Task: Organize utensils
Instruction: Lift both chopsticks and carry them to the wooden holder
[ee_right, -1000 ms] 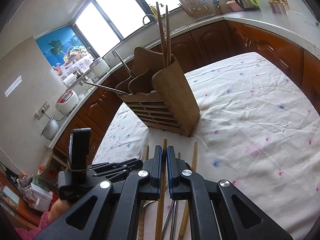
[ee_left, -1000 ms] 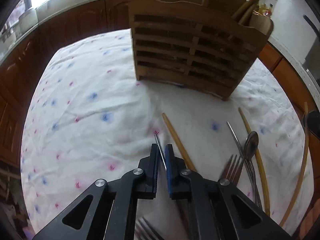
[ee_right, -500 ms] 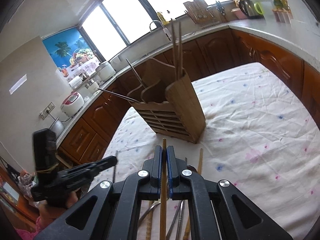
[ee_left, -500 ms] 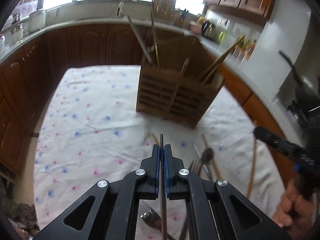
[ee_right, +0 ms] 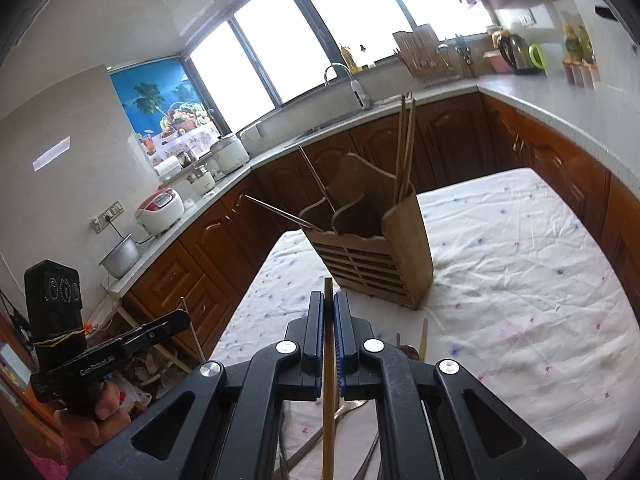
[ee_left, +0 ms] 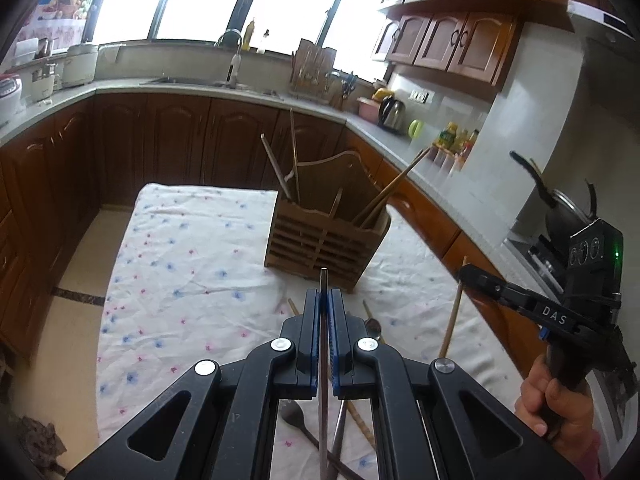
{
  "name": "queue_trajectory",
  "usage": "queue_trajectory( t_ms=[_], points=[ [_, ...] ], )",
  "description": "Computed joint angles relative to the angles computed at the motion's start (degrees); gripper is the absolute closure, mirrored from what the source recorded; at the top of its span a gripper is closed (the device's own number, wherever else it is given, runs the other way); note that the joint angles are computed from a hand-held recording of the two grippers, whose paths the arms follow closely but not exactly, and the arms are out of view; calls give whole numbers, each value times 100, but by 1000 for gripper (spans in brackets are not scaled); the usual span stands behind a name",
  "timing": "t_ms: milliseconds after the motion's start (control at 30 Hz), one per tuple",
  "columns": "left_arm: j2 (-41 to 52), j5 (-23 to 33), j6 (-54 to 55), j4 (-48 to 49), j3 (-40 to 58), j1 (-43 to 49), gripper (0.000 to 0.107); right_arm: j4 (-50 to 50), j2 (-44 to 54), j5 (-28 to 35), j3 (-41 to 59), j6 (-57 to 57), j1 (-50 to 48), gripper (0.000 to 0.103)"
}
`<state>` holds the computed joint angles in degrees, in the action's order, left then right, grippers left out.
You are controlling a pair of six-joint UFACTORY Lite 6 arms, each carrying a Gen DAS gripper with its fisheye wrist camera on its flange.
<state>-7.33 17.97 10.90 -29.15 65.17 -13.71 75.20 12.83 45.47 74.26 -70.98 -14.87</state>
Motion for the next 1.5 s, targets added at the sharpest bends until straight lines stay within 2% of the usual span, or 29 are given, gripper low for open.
queue_trajectory(
  t_ms=[267, 700, 1167, 1267, 1367, 1500],
  points=[
    [-534, -28, 190, -145, -338, 55, 105, 69, -248, -3, -39, -49, -15, 98],
    [-825, -146, 718, -572, -399, 227, 105, 210, -399, -93, 88, -80, -19, 98],
    [-286, -511, 2065, -1762, 85, 380, 105, 408, -33, -305, 826, -22, 85, 98],
    [-50, -658, 2065, -1706, 360, 345, 105, 481, 71, -378, 1049, 12, 97, 98],
    [219, -805, 2571, -2192, 641, 329, 105, 596, 206, -413, 1319, 31, 56, 98],
    [656, -994, 3922, -3502, 1107, 316, 105, 584, 513, -517, 1920, 237, 88, 98]
  ],
)
